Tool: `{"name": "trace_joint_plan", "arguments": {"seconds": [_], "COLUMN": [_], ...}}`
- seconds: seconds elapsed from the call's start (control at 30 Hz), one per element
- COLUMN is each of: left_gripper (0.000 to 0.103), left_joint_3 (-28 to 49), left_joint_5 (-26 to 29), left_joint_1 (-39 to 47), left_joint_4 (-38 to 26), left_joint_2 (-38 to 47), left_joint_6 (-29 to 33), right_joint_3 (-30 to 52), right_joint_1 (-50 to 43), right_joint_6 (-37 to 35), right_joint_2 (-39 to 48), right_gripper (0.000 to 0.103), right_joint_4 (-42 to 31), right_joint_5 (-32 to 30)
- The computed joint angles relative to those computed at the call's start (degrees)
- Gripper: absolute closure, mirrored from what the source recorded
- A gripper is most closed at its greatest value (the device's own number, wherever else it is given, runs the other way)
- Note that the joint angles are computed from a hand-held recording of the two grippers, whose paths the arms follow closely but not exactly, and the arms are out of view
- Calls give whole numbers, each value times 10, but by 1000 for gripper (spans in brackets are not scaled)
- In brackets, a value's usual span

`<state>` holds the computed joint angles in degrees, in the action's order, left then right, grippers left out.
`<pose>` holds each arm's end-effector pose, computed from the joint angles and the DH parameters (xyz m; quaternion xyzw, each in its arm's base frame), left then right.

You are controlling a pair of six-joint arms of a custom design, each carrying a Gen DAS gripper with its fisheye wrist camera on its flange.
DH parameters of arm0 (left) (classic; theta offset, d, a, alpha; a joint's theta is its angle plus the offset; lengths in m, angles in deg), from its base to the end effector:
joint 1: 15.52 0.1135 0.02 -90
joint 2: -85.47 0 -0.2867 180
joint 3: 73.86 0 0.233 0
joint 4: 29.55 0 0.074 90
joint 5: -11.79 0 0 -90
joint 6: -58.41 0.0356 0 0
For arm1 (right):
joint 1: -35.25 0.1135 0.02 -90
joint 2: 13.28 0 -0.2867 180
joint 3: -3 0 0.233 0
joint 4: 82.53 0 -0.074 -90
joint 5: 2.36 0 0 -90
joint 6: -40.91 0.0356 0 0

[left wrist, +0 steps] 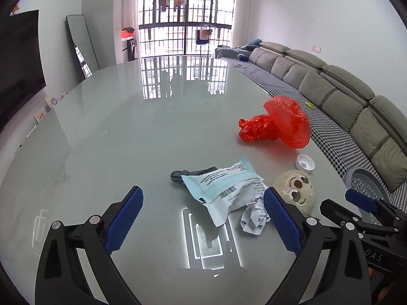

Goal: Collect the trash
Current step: 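Bring both tools back from the basket to the table, then grasp the plush sloth with the right tool while the left tool approaches the crumpled paper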

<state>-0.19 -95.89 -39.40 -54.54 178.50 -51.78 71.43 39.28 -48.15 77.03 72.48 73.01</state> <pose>0.3081 -0.1246 0.2471 -0.0303 0.9122 -0.0125 0.4085 0.3105 0.0309 0.2342 -0.0717 0.9208 0.1341 0.3591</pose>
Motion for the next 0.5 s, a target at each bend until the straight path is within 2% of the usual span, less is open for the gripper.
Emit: {"name": "trace_joint_plan", "arguments": {"seconds": [0.2,0.5], "left_gripper": [6,6], "left_joint_3": [-18,-38], "left_joint_5": [14,24], "left_joint_1": [22,49], "left_joint_4": [10,23], "left_joint_2": [-8,-23], "left_joint_6": [6,15], "right_joint_3": [25,58], "right_joint_1": [39,76], "right_joint_6": [7,20], "right_joint_2": [18,50], "right_gripper": [24,24], "right_joint_4": [-6,-18], "right_joint_5": [25,61]}}
